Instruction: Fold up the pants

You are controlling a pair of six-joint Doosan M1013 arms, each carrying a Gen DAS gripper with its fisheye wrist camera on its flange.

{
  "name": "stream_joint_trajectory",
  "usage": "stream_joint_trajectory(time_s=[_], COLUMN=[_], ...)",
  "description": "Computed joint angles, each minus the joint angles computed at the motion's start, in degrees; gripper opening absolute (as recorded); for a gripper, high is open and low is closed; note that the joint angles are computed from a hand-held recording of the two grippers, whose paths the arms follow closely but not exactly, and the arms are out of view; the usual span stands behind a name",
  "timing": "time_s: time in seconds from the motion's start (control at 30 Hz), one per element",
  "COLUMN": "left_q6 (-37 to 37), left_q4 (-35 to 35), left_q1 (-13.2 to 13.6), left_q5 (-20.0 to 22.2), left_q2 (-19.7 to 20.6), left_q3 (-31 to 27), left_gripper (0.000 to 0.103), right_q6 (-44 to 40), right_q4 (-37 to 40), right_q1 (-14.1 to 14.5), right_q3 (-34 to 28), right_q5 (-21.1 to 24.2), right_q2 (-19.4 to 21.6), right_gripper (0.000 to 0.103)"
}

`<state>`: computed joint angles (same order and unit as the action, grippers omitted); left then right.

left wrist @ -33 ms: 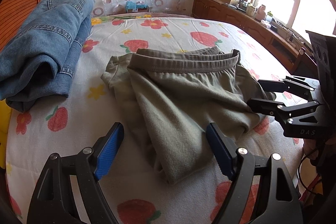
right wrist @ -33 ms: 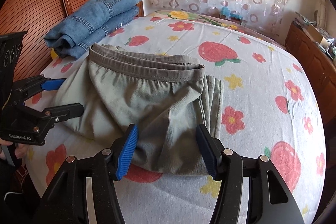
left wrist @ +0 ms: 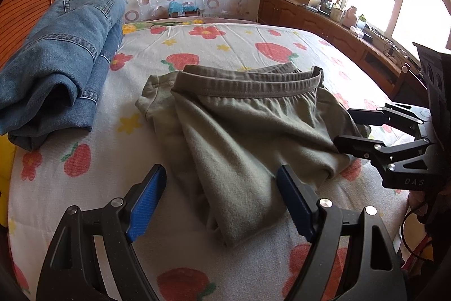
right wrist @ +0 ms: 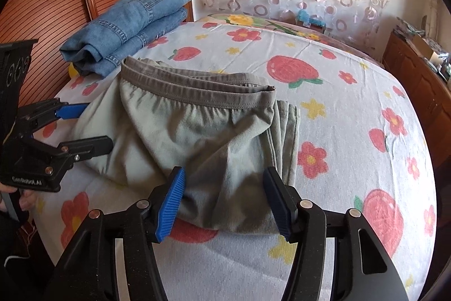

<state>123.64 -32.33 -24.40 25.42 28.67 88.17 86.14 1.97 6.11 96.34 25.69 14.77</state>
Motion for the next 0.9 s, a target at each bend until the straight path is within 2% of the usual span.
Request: stream_joint_trajectory(time_s=[0.3,0.43,0.47,0.53,0.57,0.63,0.7,0.73,0.8,0.9], left_q6=[-0.71,2.99,4.85,8.27,9.35,10.98,11.74,11.93,11.02,10.10], left_q4=[0.55,-3.43,-5.38,-8.82,-9.67,-10.92,-11.63,-11.74,-10.47,-9.37], left_q1=[-0.03,0.26,0.41,0.72,0.83,0.91,0.97,0.98,0.74,0.49], left_q5=[-0.21,-1.52,-1.62,-1.15,-0.71,-0.57,-0.14,0.08,-0.12,-0.71], left_q2=[-0.08,-1.29,-1.67,-2.33,-2.59,-3.11,-3.31,-3.31,-3.24,-2.99], left_q3=[0.08,1.65,2.17,3.15,3.53,4.42,4.84,4.92,5.02,5.01], left_gripper=[0.081,0.081,0.079,0.067,0.063,0.050,0.044,0.042,0.041,0.038], right_q6=[-9.06,-10.24,-10.79,-11.13,-11.07,-11.24,-14.58,-16.31,-18.40,-17.91], right_q4=[9.40,10.56,11.14,11.80,12.10,13.09,17.19,19.16,21.32,20.54], right_q1=[-1.76,-2.85,-3.19,-3.83,-4.18,-4.69,-5.33,-5.54,-5.58,-5.44], right_q3=[2.88,4.56,4.87,5.29,5.55,5.79,6.02,6.13,5.81,5.80], right_q5=[-0.74,-1.10,-1.06,-0.86,-0.97,-1.04,-0.80,-0.57,-0.14,-0.50], right_q2=[-2.64,-4.03,-4.26,-4.60,-4.76,-5.02,-5.15,-5.16,-4.76,-4.54], right_gripper=[0.060,0.045,0.042,0.039,0.037,0.037,0.033,0.032,0.022,0.013])
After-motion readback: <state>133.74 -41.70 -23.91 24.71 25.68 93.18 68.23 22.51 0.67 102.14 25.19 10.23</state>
